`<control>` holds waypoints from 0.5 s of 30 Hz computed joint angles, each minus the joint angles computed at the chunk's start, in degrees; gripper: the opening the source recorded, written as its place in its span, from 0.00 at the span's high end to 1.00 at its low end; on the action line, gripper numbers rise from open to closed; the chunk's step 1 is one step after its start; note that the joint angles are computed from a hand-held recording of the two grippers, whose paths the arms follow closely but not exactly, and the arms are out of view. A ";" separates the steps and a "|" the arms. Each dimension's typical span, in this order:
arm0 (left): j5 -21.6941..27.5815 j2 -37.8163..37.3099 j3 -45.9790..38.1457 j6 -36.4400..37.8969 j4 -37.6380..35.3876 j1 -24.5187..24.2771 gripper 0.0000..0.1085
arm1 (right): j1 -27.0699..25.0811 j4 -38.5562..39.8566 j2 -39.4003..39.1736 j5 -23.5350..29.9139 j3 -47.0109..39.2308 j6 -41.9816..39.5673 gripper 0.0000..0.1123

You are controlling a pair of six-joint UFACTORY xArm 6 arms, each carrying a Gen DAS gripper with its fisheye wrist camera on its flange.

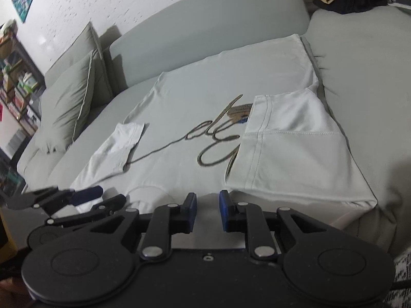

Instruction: Fold clothes

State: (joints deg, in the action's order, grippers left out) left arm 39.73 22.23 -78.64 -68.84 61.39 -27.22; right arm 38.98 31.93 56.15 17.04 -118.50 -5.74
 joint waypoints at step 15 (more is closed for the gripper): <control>4.20 -0.31 -0.29 0.41 -0.89 -2.06 0.65 | 0.31 0.76 -5.31 1.20 7.59 -2.25 0.83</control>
